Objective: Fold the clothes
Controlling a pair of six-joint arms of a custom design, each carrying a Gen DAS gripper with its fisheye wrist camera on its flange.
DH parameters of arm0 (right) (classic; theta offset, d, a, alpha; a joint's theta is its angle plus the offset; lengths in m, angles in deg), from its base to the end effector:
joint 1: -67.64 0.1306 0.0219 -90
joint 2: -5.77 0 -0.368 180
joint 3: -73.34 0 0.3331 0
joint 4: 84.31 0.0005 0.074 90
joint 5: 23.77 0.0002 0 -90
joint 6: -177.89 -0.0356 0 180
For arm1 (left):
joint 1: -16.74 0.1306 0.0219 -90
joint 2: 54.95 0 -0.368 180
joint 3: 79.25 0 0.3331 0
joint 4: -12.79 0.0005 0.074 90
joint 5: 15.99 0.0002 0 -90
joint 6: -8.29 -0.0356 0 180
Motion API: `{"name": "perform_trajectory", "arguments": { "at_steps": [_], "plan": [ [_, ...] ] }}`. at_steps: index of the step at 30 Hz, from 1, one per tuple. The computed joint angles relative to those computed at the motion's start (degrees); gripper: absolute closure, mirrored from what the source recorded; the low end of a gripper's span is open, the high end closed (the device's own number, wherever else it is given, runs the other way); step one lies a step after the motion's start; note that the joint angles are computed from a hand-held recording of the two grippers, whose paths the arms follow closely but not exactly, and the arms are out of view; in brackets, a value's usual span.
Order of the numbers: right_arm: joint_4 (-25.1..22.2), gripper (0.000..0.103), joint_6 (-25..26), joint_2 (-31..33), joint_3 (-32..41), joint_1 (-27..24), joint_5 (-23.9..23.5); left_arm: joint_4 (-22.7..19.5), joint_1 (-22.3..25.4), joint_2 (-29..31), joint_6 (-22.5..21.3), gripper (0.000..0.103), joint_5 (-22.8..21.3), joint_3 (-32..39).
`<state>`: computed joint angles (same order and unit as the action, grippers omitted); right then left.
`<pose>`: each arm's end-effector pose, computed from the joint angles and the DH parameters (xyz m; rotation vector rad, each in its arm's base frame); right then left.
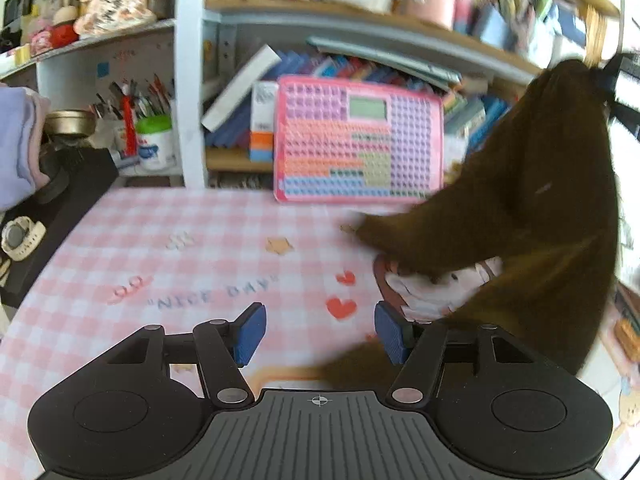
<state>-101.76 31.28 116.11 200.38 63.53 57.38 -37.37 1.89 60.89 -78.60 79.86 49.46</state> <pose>0.5769 -0.0365 0.5697 0.7219 1.4806 0.8310 0.5731 -0.1562 0.4696 0.2845 2.2145 -0.2853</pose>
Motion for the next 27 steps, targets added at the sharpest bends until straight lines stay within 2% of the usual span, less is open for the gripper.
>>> {"name": "perform_trajectory", "arguments": {
  "at_steps": [3,5,8,10,14,16,18,21,25,27],
  "plan": [
    [-0.6,0.098,6.7,2.5,10.4,2.0,-1.7,2.0,2.4,-0.7,0.9,0.042,2.0,-1.3],
    [-5.7,0.098,11.6,3.9,14.9,4.3,-5.6,2.9,4.2,-1.0,1.9,0.042,3.0,-2.4],
    [-17.5,0.098,18.5,7.3,22.6,8.1,-11.1,3.5,7.0,-1.2,3.9,0.042,3.6,-3.9],
    [-27.7,0.098,22.5,9.1,22.4,11.6,-13.5,3.0,8.7,-1.1,5.6,0.042,4.6,-4.5],
    [-44.3,0.098,24.1,13.6,17.7,17.7,-17.3,0.2,11.3,-0.4,6.2,0.042,6.8,-4.5],
    [-51.2,0.098,24.6,16.8,17.6,20.2,-19.8,-0.3,11.7,-0.7,4.5,0.042,7.1,-4.9],
    [-51.5,0.098,24.0,17.1,15.5,22.2,-21.4,-0.8,12.0,-0.7,3.2,0.042,7.8,-5.0],
    [-54.8,0.098,27.8,20.4,21.9,24.0,-20.6,-1.4,12.4,-0.5,2.1,0.042,8.4,-5.0],
    [-54.1,0.097,29.9,19.9,20.4,25.2,-19.4,-1.2,12.8,-0.5,0.6,0.042,9.9,-5.1],
    [-53.4,0.085,30.6,18.5,18.7,25.2,-18.6,-1.1,12.8,0.1,0.4,0.042,10.6,-4.4]
  ]
}}
